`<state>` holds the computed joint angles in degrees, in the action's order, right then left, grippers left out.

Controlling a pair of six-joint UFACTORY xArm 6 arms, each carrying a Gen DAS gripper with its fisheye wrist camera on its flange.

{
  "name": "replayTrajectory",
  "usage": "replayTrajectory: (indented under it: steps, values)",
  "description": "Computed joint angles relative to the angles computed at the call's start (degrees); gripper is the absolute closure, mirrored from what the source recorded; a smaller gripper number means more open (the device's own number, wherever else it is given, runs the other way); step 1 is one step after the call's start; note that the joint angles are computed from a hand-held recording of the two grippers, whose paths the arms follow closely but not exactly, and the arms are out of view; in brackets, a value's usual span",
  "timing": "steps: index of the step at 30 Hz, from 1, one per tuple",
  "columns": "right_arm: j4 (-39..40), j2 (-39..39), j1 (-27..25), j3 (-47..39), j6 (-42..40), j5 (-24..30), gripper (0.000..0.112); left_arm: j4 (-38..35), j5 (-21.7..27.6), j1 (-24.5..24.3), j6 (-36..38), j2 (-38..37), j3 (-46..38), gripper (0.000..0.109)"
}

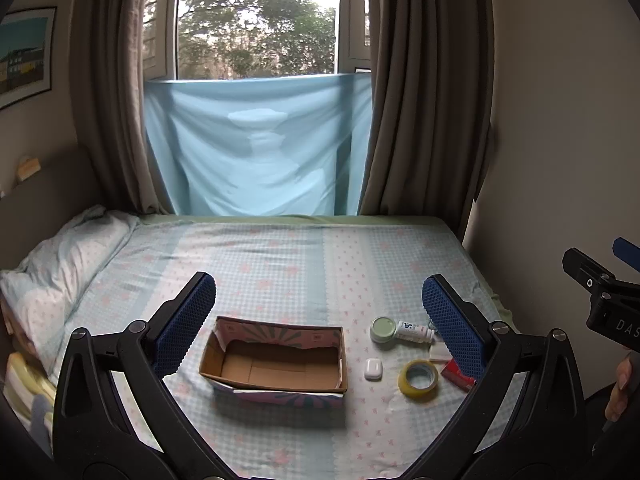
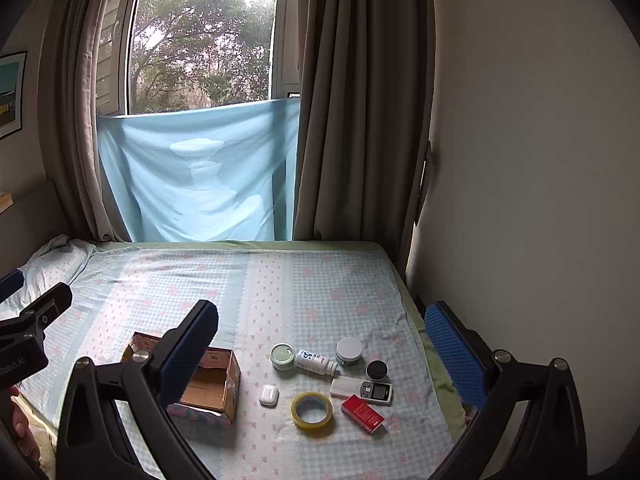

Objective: Organize rigid objects

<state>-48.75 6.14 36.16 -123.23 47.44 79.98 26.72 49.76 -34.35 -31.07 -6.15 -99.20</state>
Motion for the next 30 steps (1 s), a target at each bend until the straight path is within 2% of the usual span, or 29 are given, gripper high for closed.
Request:
replayTrajectory:
  steps: [30]
  values:
    - [-1.2, 1.6, 2.0, -2.1, 0.7, 1.3, 0.009, 1.9, 0.1, -0.7, -1.5, -1.1, 1.0, 0.006]
